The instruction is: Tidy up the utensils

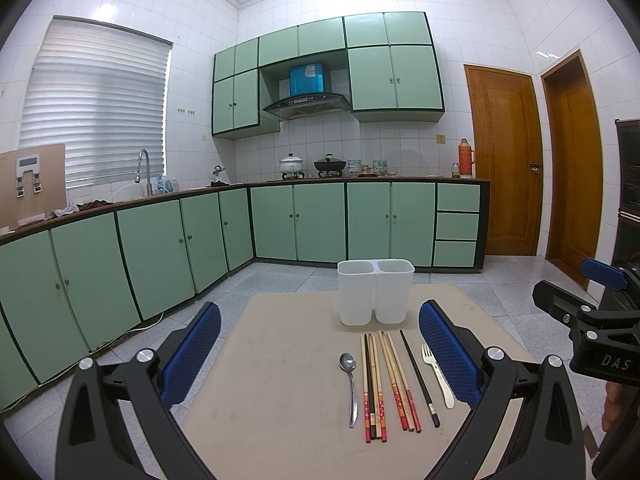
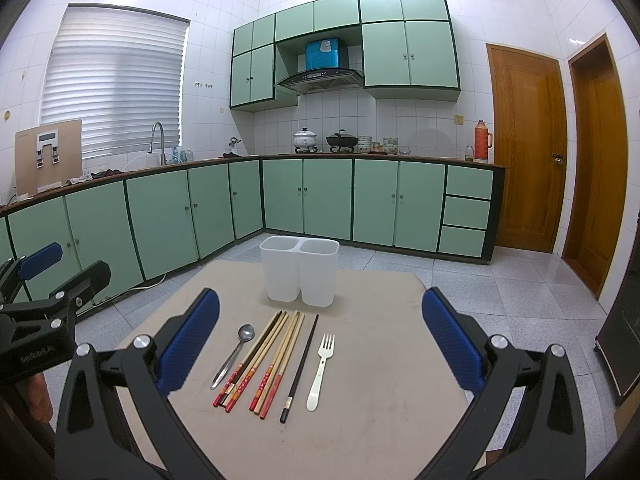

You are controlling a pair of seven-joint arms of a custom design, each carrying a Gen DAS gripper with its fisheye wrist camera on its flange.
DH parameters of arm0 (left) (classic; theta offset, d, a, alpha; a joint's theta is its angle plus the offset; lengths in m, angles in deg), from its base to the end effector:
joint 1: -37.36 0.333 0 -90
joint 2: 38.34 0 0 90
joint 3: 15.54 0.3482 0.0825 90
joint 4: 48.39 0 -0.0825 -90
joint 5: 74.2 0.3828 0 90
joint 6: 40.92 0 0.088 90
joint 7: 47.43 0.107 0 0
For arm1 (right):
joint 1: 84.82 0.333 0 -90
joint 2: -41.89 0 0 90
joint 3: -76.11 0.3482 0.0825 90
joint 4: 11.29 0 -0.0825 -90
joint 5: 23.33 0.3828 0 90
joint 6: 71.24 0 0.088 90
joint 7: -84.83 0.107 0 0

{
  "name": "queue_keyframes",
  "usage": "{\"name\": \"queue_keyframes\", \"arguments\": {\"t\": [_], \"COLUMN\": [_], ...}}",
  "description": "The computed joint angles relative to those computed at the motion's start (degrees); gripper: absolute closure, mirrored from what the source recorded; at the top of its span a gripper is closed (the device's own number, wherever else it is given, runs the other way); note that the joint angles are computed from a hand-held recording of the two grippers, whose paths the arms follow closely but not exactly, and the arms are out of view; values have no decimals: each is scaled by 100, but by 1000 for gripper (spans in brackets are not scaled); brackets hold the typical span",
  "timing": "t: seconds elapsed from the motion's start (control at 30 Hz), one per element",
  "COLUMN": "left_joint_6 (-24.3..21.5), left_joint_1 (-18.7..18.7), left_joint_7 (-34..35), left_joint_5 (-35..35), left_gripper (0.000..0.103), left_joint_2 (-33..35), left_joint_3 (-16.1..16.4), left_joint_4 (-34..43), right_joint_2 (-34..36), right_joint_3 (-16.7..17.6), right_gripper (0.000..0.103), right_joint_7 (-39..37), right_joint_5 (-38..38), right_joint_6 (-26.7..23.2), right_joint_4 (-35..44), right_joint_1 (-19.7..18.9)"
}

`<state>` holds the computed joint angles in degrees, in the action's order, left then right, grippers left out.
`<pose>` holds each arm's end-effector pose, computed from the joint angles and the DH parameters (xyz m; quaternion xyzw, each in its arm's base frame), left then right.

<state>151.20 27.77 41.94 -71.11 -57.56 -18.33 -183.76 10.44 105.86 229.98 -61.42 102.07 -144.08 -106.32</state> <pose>0.4555 -0.1099 0.6533 -0.4754 0.6290 -0.4695 0.3975 0.4164 0.1698 0.6642 -0.5469 0.5976 -0.4327 0.3957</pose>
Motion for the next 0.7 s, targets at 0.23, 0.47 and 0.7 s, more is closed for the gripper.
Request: {"name": "queue_keyframes", "arguments": {"t": [0.23, 0.47, 0.7], "left_joint_6": [-8, -76, -255], "left_joint_1": [-34, -126, -221], "left_joint_7": [-4, 8, 110], "left_joint_5": [23, 28, -19], "left_gripper": [6, 6, 6], "left_joint_2": [-14, -19, 108], "left_joint_3": [47, 141, 241], "left_joint_4": [-3, 15, 193], "right_joint_2": [1, 48, 237], "right_joint_3": [-13, -57, -115], "right_gripper": [5, 5, 5], "right_joint_7": [-33, -78, -101], "right_joint_5": [20, 28, -81], "right_joint_6": [0, -44, -199], "right_joint_4": [-8, 15, 134], "right_joint_1": [8, 39, 108]}}
